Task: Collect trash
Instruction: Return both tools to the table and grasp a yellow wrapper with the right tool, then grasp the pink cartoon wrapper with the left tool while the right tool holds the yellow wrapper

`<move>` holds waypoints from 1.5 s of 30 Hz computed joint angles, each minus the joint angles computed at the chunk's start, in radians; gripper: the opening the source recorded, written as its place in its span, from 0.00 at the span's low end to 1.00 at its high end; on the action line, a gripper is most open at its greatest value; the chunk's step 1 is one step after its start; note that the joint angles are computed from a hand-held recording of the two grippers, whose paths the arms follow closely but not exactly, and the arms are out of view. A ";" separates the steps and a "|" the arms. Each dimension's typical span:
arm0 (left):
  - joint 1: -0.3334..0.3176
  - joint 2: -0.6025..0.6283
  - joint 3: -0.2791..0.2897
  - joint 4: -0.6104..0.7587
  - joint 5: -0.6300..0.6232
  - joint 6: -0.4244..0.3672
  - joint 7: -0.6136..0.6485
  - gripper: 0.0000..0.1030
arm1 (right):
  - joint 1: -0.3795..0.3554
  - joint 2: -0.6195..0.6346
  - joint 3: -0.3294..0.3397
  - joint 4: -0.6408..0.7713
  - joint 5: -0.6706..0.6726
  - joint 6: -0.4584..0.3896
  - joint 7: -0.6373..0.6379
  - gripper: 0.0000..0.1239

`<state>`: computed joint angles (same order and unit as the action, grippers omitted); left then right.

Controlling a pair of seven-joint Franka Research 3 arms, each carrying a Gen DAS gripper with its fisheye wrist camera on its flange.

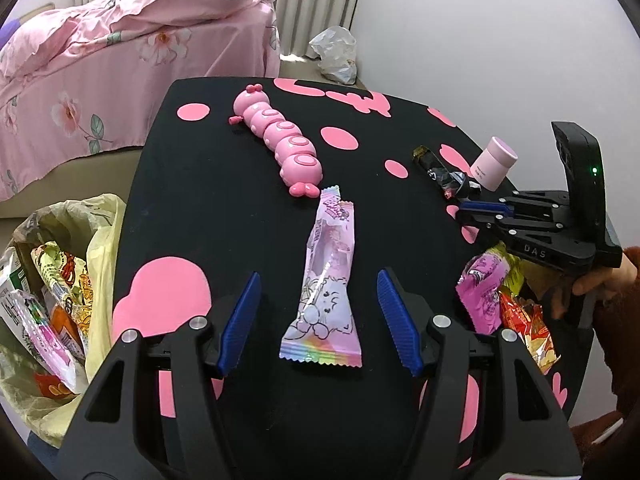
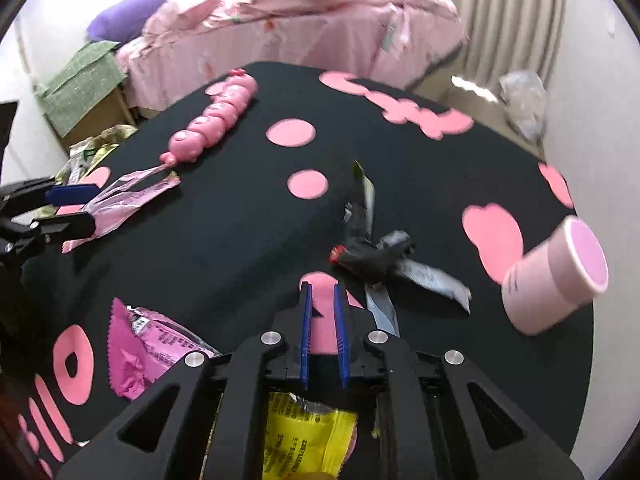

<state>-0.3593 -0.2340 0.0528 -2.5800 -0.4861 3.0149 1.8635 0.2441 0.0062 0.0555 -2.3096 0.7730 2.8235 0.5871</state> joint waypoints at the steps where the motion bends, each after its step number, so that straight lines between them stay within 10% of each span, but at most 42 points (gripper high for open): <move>1: -0.001 -0.001 0.000 0.000 0.000 -0.003 0.002 0.56 | -0.004 0.001 -0.003 0.009 0.027 -0.028 -0.056 0.11; 5: -0.009 0.001 0.010 0.003 -0.026 -0.018 0.025 0.56 | -0.002 -0.028 -0.004 0.009 0.223 -0.038 -0.209 0.45; 14: 0.003 -0.003 -0.005 -0.002 -0.050 -0.008 0.032 0.56 | -0.006 0.067 -0.006 0.080 -0.047 0.049 0.039 0.45; 24: -0.001 -0.007 0.013 0.009 -0.074 -0.042 0.041 0.68 | -0.057 0.093 0.022 0.112 0.049 -0.047 -0.048 0.45; 32: 0.026 -0.032 -0.012 -0.014 0.011 -0.009 -0.029 0.69 | -0.039 -0.003 0.015 0.028 0.183 0.057 -0.145 0.29; 45: 0.037 -0.004 -0.036 0.012 0.012 -0.066 -0.050 0.42 | 0.035 -0.181 -0.070 -0.103 0.406 0.058 -0.267 0.29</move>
<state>-0.3224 -0.2384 0.0164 -2.5684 -0.4744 2.9492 1.8131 0.2790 -0.1745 -0.0147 -2.4128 1.1795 2.8814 0.3200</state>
